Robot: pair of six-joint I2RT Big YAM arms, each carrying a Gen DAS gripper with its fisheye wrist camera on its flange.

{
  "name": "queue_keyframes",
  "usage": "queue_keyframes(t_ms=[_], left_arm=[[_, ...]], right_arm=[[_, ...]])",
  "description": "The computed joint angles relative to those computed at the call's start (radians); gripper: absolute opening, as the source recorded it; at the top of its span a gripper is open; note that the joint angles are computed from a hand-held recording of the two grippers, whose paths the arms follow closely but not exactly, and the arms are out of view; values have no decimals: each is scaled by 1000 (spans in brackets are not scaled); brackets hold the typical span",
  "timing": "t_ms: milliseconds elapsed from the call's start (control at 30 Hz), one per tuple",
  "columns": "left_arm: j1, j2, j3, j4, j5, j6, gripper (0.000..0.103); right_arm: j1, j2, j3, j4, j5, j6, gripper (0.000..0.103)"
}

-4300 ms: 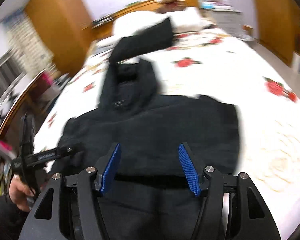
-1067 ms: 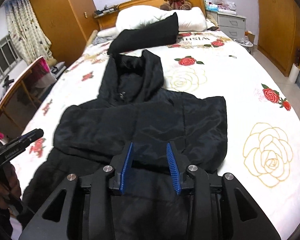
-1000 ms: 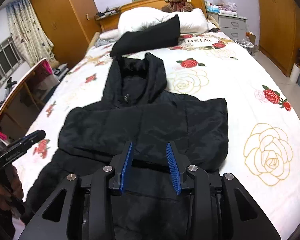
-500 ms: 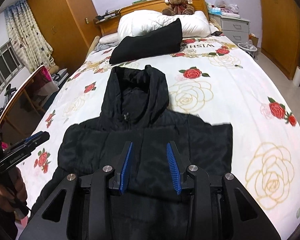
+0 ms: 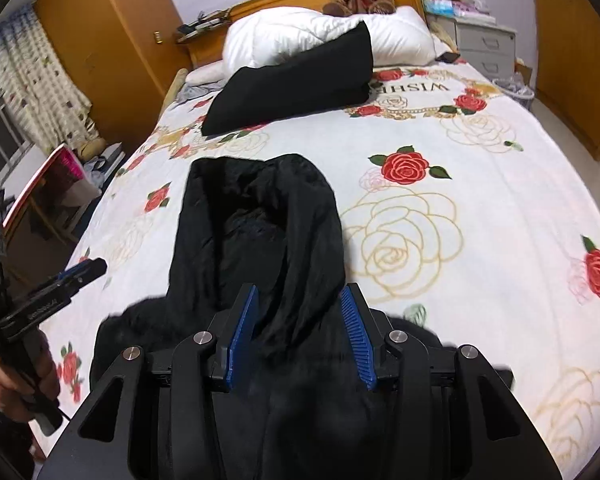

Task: Fold large clothes
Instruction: 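Grasp the hem of the jacket with both grippers, then lift the hem with both grippers and fold it up toward the hood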

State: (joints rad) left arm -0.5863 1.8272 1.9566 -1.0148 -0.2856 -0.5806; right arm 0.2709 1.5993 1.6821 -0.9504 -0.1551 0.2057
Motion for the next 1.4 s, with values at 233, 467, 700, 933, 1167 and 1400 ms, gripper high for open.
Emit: queue_keyframes(t_ms=[233, 467, 700, 933, 1167, 1400], left_arm=[[59, 156, 159, 2, 26, -16, 45], [98, 308, 286, -45, 143, -67, 50], [82, 378, 355, -85, 217, -44, 35], [47, 192, 142, 102, 162, 7, 5], [-39, -111, -231, 352, 125, 63, 4], [-117, -299, -473, 345, 94, 23, 6]], right_arm=[[-23, 158, 150, -3, -13, 37, 45], [-44, 314, 271, -29, -101, 104, 47], [-37, 377, 321, -99, -138, 57, 23], [-23, 243, 222, -17, -124, -4, 5], [18, -42, -59, 101, -143, -72, 5], [7, -250, -339, 102, -156, -67, 5]])
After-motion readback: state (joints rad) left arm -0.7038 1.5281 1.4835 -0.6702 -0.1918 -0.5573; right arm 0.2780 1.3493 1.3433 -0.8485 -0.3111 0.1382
